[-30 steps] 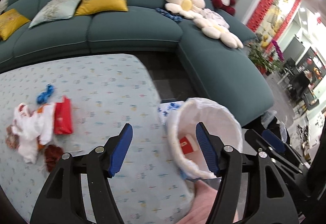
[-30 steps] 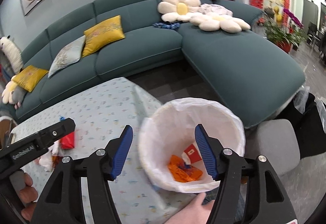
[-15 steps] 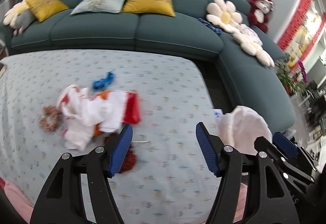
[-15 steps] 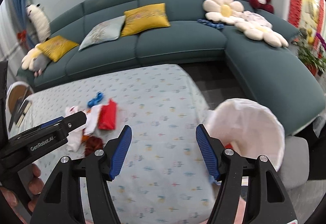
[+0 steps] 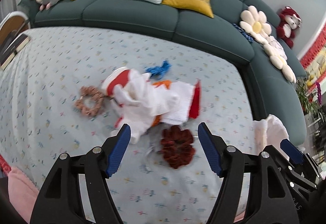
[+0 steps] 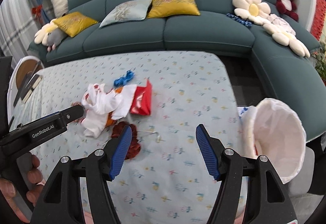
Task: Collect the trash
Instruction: 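Move both tools back over the trash pile on the table, then grasp the white tissue with the left tool while the right tool grasps the dark red scrunchie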
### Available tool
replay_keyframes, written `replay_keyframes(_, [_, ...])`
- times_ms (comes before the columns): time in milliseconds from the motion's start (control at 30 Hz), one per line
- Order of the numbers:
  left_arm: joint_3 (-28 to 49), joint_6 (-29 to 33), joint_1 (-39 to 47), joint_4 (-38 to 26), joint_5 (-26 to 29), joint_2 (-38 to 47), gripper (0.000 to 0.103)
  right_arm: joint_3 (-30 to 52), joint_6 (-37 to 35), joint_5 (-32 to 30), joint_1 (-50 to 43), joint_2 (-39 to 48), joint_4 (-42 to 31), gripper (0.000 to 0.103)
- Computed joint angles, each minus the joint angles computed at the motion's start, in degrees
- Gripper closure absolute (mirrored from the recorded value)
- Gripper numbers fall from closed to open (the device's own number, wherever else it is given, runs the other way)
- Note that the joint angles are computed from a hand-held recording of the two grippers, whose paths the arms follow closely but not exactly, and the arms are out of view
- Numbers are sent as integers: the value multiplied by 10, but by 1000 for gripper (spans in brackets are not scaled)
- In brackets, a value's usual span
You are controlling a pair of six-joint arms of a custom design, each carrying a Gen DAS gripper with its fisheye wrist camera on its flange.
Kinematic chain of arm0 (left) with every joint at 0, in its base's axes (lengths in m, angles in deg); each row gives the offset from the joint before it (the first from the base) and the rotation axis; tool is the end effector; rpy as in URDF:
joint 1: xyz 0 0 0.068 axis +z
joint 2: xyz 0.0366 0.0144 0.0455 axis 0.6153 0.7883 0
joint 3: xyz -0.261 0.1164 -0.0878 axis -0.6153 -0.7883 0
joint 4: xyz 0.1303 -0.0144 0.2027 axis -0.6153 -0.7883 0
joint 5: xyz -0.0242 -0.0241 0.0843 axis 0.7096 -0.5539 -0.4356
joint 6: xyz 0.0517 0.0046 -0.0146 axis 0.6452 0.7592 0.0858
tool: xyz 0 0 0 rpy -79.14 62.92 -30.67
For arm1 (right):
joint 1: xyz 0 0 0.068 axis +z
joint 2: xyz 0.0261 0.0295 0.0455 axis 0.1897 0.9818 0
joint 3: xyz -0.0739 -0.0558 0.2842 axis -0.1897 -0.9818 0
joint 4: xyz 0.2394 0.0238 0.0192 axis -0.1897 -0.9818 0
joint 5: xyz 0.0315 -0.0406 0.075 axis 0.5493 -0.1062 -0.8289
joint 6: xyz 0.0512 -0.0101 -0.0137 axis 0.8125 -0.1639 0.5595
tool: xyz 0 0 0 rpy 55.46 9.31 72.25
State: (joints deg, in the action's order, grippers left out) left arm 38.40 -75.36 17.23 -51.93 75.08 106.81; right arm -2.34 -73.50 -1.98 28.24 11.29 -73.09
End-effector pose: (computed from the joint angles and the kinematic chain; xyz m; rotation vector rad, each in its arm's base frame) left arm 0.2887 -0.1031 0.2846 -0.4434 2.5036 -0.1959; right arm 0.2955 0.0932 0.2815 -0.2800 2.4853 0.1973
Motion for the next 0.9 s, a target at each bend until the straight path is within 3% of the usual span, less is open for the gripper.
replay_keyframes(467, [-70,59,109,52,73,47,38,23,50,8,75,138,19,40])
replay_keyframes(767, [-54,79,128,84,108,121,38,83,62,1,86,235,5,40])
replay_keyframes(900, [-48,80,133,93,123,141,42,97,64,-4,84,264,1,46])
